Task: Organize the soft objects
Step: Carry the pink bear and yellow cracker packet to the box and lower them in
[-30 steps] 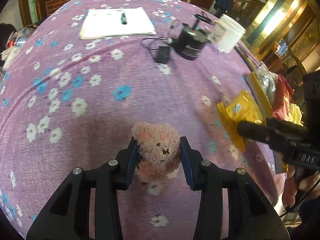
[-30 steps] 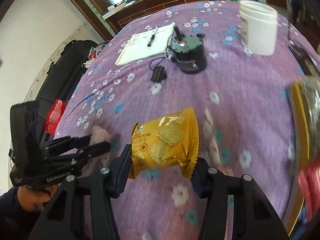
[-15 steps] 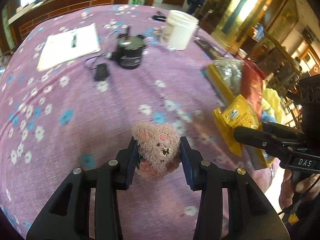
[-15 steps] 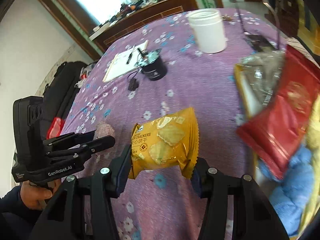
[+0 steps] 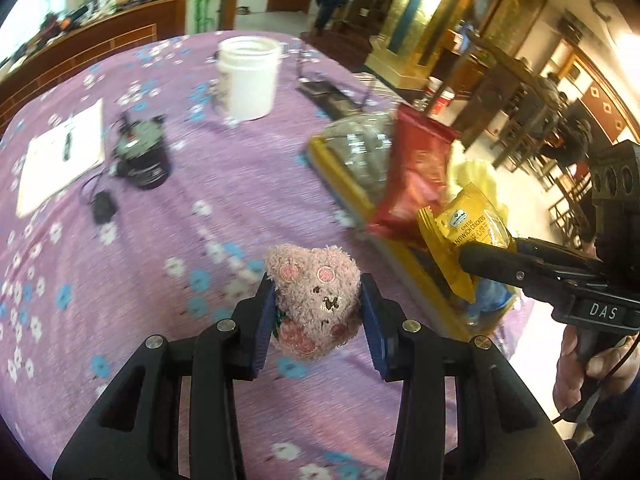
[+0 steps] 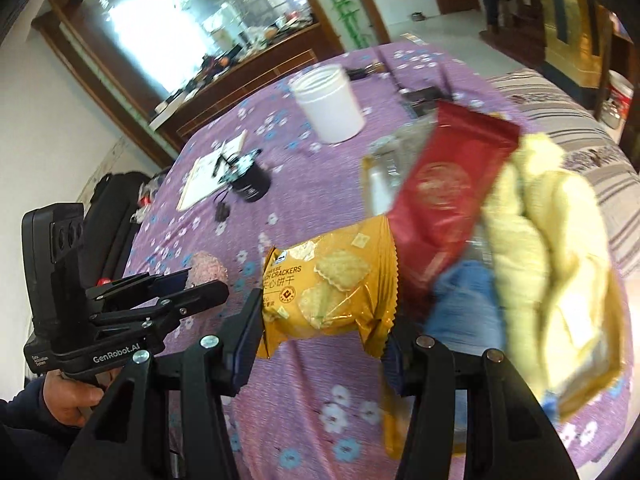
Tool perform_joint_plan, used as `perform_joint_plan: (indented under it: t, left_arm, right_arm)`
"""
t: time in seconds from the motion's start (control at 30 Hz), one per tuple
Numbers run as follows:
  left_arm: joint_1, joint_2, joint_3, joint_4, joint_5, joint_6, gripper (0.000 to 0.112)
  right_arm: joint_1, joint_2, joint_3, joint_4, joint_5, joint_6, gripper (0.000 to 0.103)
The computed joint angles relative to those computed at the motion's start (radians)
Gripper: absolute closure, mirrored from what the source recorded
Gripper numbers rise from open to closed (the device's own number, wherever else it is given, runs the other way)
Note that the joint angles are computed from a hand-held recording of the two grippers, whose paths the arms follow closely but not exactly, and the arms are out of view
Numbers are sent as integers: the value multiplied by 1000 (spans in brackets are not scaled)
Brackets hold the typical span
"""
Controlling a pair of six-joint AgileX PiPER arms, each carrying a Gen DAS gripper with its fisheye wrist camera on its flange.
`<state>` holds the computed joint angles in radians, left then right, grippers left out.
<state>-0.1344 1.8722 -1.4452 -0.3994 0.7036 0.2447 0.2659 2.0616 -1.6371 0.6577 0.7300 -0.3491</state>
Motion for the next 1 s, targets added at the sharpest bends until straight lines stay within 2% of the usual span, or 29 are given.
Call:
perform_joint_plan:
  t: [0.47,0.7,1.0]
  left_arm:
    - [-184,179,-328,49,118,-57,73]
    - [-251,335,-587,79,223,-99,73]
    - [-290,568,-968,135,395,-149,73]
  right_arm:
    - [-169,-127,191,59,-56,-62,51]
    - [-232,-135,227,66,-53,-82,51]
    - [-278,-67,195,61,5,-89,51]
